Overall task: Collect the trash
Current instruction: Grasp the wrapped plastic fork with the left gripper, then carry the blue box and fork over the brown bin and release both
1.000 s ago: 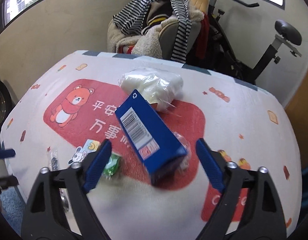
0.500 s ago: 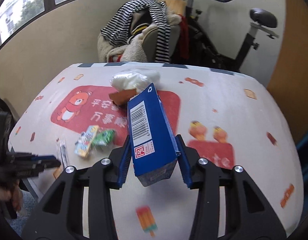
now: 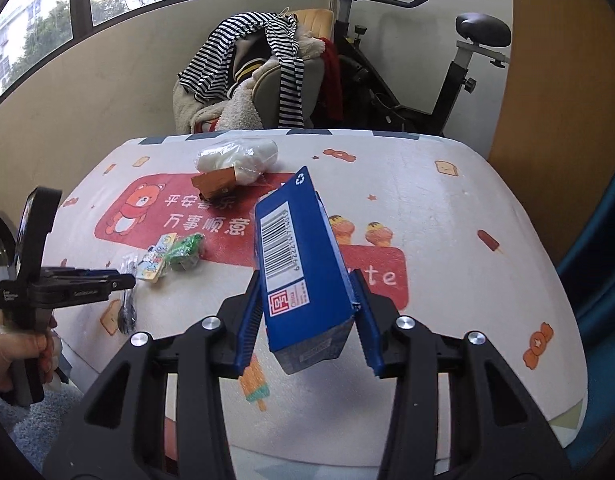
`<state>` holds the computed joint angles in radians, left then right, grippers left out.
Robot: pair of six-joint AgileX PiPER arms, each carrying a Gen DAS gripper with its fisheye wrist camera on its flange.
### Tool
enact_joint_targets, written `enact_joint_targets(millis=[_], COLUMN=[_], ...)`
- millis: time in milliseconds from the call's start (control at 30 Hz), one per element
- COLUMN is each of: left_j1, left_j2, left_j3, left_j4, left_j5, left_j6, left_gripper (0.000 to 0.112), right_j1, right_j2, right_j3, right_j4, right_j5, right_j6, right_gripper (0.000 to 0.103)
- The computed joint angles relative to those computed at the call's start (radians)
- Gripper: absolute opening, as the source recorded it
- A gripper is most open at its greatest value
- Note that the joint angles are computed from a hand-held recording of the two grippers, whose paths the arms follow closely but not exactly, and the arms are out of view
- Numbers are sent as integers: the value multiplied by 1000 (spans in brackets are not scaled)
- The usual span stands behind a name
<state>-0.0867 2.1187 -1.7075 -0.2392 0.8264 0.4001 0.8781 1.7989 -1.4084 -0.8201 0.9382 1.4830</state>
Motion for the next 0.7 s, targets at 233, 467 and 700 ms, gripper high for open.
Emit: enact_joint_targets(millis=[233,467,700], left_j1=[12,131,229], left_j2=[-18,-77,-231], left_j3=[51,88,214], left_j4=[-53,-254,-397], left_j5=[-66,29,109], left_j6=[96,283,469], left_gripper=[15,13,13], right_j1=[5,31,81], right_j2=[-17,-17,13], right_j3=[29,27,-42], right_j4=[27,38,53], right_j5=[-19,-22,4], right_j6=[7,8,-19], right_gripper=[45,45,45])
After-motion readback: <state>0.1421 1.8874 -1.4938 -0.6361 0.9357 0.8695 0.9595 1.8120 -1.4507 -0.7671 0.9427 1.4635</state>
